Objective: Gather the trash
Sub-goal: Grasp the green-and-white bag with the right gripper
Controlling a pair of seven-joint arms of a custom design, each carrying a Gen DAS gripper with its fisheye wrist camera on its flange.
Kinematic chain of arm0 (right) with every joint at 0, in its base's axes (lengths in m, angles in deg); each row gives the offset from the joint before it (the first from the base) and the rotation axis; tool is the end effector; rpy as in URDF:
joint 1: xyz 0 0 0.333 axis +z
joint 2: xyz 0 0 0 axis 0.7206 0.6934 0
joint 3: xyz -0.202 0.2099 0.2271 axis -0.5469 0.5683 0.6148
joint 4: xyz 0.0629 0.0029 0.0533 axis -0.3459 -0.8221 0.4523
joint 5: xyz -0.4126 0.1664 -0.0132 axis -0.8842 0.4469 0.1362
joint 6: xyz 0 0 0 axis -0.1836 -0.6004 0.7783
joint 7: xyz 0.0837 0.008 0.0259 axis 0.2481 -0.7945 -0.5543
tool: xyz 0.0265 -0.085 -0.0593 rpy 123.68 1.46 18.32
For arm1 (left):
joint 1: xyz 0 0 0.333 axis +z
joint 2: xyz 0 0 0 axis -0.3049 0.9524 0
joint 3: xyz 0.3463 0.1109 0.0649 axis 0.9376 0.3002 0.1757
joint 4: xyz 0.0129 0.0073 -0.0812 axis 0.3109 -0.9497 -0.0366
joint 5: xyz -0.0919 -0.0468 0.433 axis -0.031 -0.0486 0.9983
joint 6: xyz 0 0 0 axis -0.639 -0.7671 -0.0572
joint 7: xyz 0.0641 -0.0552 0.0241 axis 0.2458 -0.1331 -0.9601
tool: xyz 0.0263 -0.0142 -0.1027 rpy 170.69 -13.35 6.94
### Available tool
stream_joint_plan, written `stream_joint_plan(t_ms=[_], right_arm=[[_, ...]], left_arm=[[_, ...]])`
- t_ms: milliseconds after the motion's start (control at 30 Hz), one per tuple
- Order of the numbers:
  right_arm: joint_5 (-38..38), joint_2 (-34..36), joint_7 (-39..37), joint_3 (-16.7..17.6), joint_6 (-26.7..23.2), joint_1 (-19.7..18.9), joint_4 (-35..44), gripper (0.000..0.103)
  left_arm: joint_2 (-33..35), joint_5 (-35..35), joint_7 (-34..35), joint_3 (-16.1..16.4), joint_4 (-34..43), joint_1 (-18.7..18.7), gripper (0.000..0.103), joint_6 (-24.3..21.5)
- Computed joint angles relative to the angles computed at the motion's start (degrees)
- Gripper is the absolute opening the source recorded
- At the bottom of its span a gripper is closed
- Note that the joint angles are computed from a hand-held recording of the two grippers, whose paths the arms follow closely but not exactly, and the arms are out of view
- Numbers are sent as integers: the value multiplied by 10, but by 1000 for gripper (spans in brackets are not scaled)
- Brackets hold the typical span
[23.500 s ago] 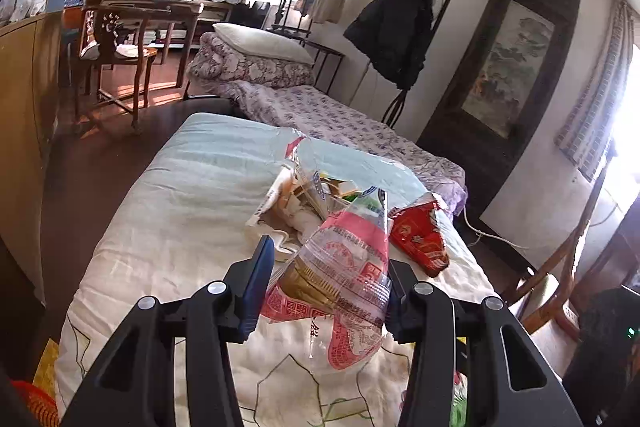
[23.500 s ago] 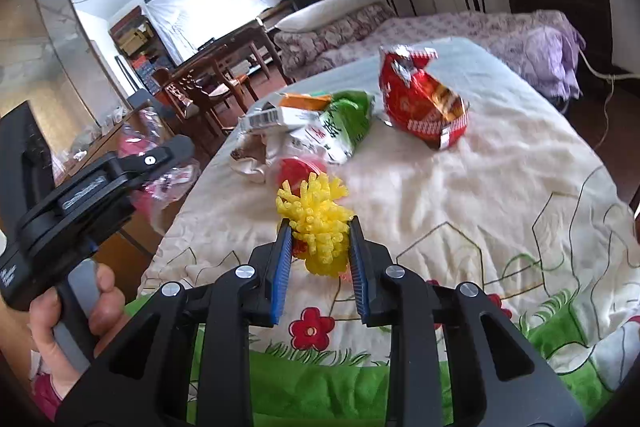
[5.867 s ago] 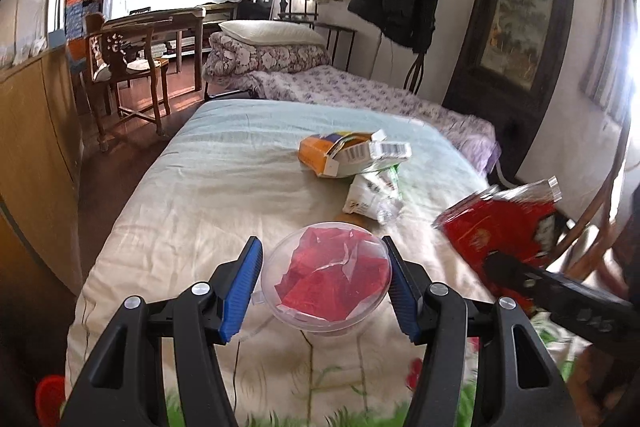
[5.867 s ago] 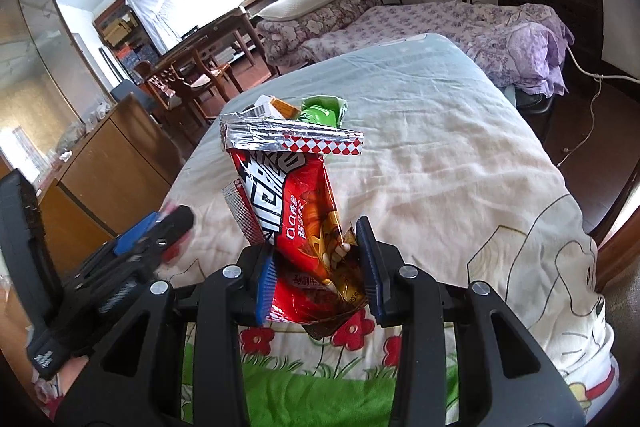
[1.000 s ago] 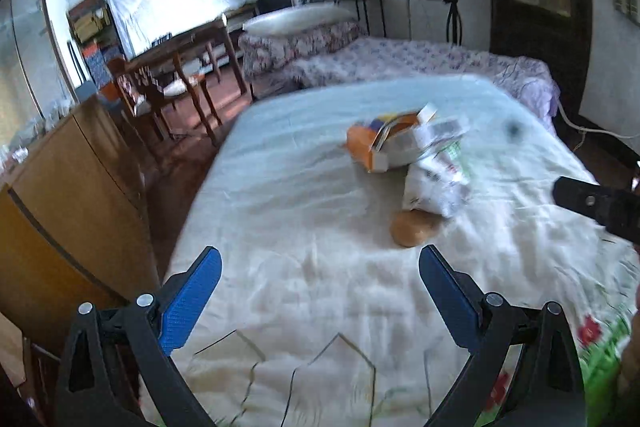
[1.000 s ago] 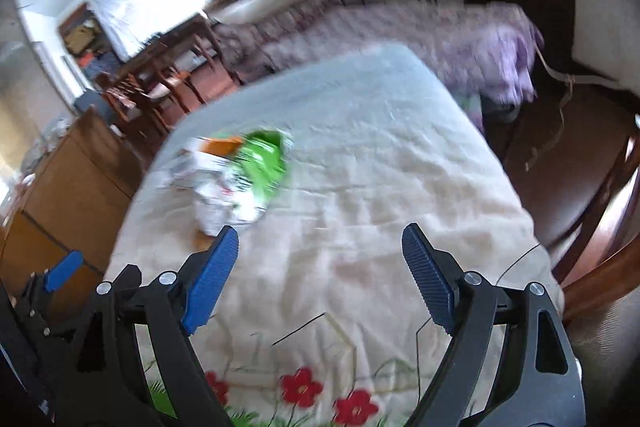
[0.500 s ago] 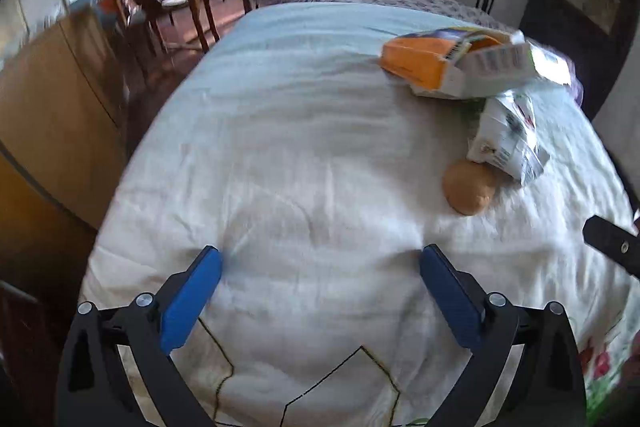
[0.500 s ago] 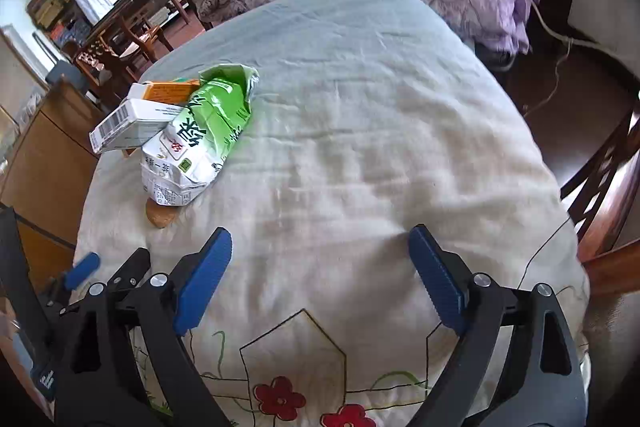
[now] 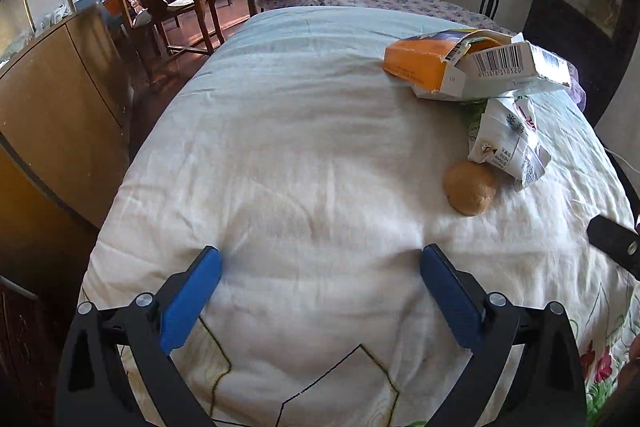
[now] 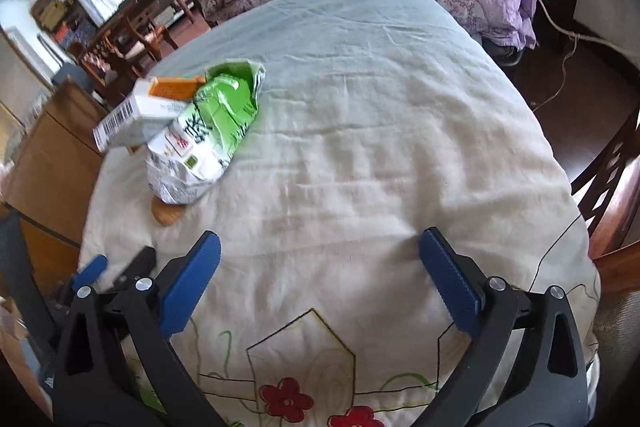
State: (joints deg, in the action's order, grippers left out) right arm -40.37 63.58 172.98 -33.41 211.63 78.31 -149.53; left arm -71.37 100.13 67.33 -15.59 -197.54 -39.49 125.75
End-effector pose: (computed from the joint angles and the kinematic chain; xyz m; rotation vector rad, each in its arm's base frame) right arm 0.5655 0.3939 0.4499 -1.5552 1.9683 -0.1753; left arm 0.5431 -0.3795 0.4409 -1.9310 1.7885 -0.5078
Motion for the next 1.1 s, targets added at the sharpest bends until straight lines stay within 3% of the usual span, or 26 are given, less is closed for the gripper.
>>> stream_joint_plan(t_ms=[200, 300, 400, 500, 700, 800, 967, 1000, 1033, 1100], right_arm=[[124, 5, -93, 39, 86, -36, -16, 96], [174, 11, -144, 49, 113, -38, -13, 96], [239, 24, -212, 80, 138, -56, -2, 94], [294, 41, -276, 116, 149, -80, 19, 92], [377, 69, -358, 156, 145, -107, 58, 92], [380, 88, -374, 133, 123, -82, 91, 92], [307, 125, -306, 20, 73, 16, 155, 92], [293, 127, -290, 6, 67, 27, 158, 89], [251, 129, -248, -23, 50, 48, 164, 70], [249, 122, -240, -23, 52, 47, 155, 68]], left_arm=[[-2, 1, -3, -1, 1, -3, 99, -4], [-2, 3, -4, -1, 2, -3, 99, -5], [-3, 6, -7, -2, 2, -4, 99, -8], [-4, 8, -11, -2, 2, -5, 99, -10], [-4, 8, -11, -3, 1, -5, 99, -9], [-4, 9, -11, -3, 1, -5, 99, -9], [-4, 9, -12, -3, 1, -5, 99, -9], [-4, 8, -12, -3, 1, -4, 99, -8], [-5, 8, -13, -3, 1, -5, 99, -9], [-5, 6, -14, -3, 1, -4, 99, -9]])
